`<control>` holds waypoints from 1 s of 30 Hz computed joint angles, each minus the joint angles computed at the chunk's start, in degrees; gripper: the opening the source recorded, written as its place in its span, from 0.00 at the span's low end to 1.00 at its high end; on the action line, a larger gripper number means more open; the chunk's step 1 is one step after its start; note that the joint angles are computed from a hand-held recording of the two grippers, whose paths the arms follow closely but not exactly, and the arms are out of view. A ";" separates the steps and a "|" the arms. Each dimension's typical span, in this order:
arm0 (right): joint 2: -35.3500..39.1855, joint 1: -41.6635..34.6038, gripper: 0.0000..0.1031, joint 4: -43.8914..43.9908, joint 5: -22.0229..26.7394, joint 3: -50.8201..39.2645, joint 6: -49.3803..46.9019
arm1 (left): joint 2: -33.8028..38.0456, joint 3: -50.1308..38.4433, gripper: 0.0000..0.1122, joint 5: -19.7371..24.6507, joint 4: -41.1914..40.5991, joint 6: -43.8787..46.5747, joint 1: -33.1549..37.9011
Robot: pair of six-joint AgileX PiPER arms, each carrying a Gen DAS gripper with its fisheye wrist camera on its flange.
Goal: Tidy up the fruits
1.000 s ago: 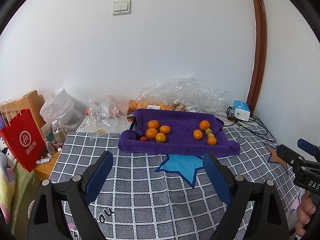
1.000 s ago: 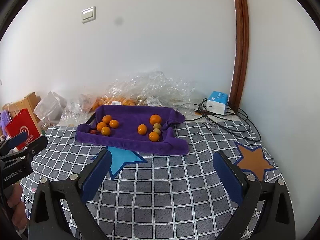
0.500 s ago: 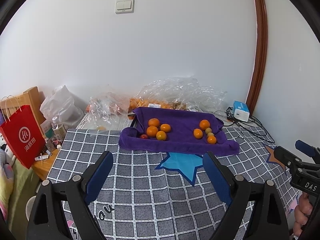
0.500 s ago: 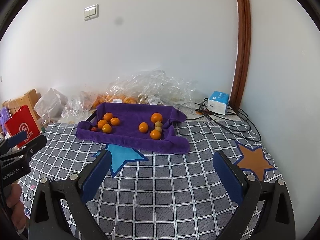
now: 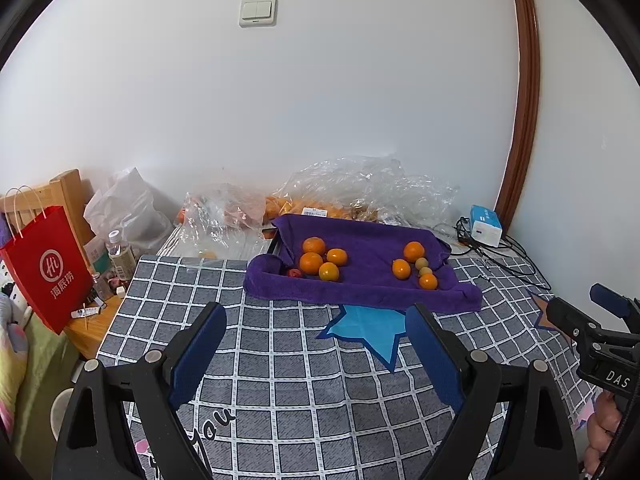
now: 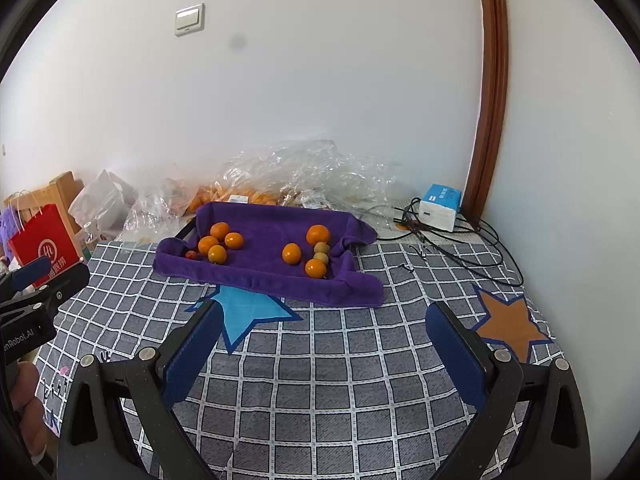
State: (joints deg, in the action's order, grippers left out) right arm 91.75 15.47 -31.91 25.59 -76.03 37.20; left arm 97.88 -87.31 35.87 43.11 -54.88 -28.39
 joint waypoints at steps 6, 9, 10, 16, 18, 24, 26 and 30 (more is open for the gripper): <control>-0.04 -0.09 0.97 -0.08 -0.05 0.14 0.02 | -0.12 0.10 0.81 -0.20 -0.20 0.16 0.10; -0.10 -0.02 0.97 -0.37 -0.04 0.21 0.11 | -0.11 0.01 0.81 -0.04 -0.18 0.05 0.03; -0.08 0.04 0.97 -0.55 0.02 0.20 0.34 | -0.15 0.06 0.81 -0.18 -0.31 0.24 0.12; -0.13 0.27 0.97 -0.97 0.14 0.20 0.47 | -0.08 -0.05 0.81 -0.21 -0.22 0.17 0.14; -0.11 0.33 0.97 -1.02 0.25 0.13 0.56 | -0.13 -0.13 0.81 -0.18 -0.50 0.46 0.21; -0.28 0.47 0.97 -1.58 0.22 0.34 1.02 | -0.15 -0.41 0.81 -0.23 -0.76 0.73 0.35; -0.32 0.64 0.97 -2.03 0.33 0.28 1.36 | -0.15 -0.45 0.81 -0.16 -0.81 0.74 0.33; -0.49 0.69 0.97 -2.29 0.29 0.35 1.52 | -0.17 -0.90 0.81 0.03 -0.88 1.10 0.28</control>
